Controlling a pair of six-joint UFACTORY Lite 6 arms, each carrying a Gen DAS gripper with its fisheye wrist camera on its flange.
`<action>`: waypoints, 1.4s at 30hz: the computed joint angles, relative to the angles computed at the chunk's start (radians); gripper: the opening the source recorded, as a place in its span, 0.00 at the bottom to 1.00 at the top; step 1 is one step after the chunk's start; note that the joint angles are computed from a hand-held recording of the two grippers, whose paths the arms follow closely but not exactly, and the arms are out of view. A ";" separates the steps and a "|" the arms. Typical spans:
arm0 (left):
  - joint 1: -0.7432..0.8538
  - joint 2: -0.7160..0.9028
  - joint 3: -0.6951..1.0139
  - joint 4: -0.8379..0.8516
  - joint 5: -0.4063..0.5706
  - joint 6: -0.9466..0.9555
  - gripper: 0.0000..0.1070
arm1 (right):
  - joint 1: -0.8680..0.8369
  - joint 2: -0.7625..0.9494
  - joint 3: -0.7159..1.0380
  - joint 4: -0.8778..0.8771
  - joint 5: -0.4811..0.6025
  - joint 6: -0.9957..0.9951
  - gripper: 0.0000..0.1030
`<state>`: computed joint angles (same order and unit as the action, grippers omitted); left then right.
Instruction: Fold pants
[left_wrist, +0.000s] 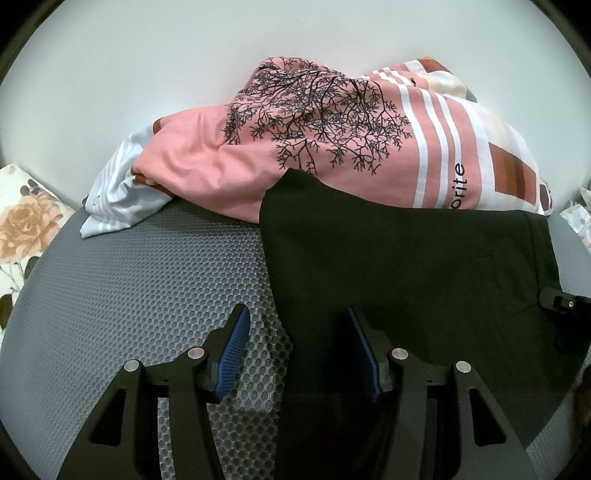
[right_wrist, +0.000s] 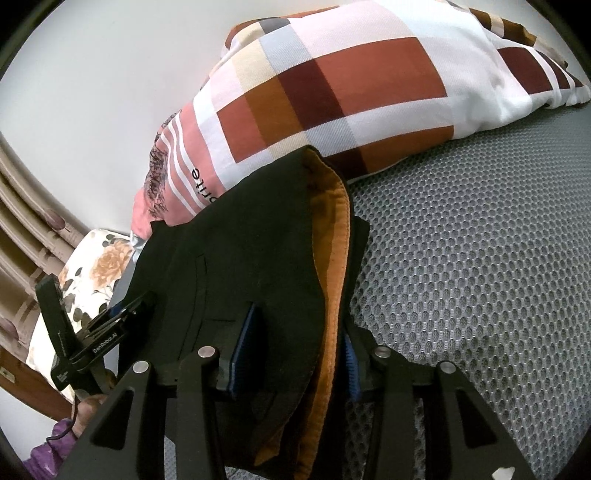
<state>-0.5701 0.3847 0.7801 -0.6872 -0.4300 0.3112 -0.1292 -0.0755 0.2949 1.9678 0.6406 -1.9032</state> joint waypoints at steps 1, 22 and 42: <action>0.001 0.000 0.000 0.007 0.001 -0.006 0.51 | 0.002 -0.004 -0.004 0.006 -0.003 -0.004 0.39; 0.006 0.001 -0.003 0.040 -0.003 -0.034 0.51 | 0.104 -0.007 0.001 0.149 -0.070 -0.081 0.43; 0.010 -0.002 -0.006 0.046 -0.002 -0.036 0.51 | 0.172 -0.002 0.017 0.225 -0.110 -0.126 0.48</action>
<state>-0.5598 0.3823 0.7741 -0.6415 -0.4316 0.2757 0.0424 -0.0777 0.3115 2.1925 0.5307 -2.0290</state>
